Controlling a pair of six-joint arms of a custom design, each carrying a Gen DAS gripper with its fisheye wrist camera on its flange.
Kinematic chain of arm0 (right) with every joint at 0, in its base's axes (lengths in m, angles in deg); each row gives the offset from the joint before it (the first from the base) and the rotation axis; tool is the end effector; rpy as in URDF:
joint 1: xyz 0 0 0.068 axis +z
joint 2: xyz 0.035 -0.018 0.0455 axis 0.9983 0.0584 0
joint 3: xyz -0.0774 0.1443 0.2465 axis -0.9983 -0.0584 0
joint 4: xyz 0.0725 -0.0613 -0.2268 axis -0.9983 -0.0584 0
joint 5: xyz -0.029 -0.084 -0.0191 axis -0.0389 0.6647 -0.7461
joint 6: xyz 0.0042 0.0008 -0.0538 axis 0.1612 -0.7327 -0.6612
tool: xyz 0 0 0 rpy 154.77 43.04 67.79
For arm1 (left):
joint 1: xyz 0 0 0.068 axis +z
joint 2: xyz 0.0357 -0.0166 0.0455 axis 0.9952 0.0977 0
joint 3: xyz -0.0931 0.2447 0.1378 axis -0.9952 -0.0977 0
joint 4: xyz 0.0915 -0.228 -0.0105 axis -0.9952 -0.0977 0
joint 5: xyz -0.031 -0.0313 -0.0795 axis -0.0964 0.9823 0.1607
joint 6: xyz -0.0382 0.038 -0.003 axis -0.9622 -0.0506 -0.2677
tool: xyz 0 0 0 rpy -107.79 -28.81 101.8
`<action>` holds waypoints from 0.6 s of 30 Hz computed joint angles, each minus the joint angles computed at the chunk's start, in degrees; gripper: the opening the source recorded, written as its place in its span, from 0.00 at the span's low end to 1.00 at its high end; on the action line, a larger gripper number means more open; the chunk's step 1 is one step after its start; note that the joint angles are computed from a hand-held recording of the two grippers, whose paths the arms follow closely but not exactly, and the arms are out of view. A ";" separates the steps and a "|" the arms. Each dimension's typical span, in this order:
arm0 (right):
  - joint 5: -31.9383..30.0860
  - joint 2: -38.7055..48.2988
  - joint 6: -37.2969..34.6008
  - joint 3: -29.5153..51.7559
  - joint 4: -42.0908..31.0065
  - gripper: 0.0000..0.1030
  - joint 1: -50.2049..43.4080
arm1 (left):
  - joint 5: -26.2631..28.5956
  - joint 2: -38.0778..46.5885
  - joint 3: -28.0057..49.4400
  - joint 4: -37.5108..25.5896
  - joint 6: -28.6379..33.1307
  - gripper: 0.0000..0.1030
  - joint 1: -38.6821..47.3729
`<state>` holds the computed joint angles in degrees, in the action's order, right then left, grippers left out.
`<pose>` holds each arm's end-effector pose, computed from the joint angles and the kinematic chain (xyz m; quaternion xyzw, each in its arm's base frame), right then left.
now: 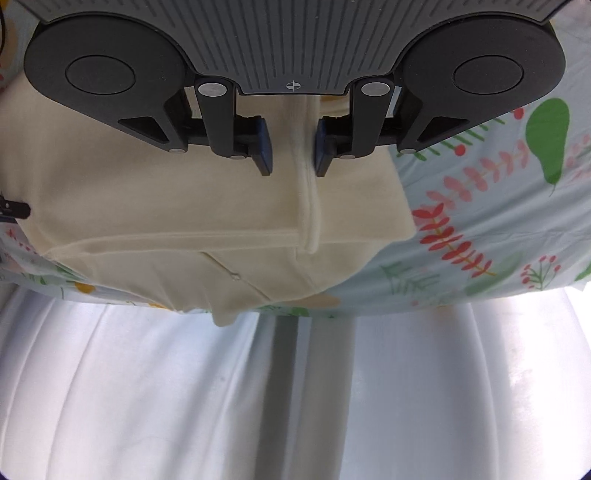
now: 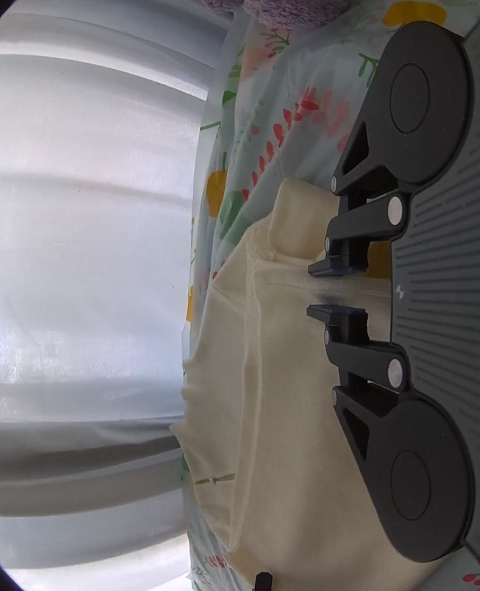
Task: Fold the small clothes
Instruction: 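Lay the hem over the collar with both tools and open them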
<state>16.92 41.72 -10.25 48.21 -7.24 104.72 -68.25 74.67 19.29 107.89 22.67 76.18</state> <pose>0.2341 0.0698 0.1047 -0.0425 0.9114 0.0127 0.4091 0.2830 -0.0446 0.1139 0.1040 0.9227 -0.0678 0.3651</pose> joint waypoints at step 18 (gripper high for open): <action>13.41 5.51 -9.80 14.62 0.68 0.07 1.43 | -13.96 2.94 16.87 -2.16 -5.68 0.11 -5.28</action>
<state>30.34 47.23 -20.05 62.83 -6.56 106.14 -82.21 77.60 36.16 105.73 16.98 70.90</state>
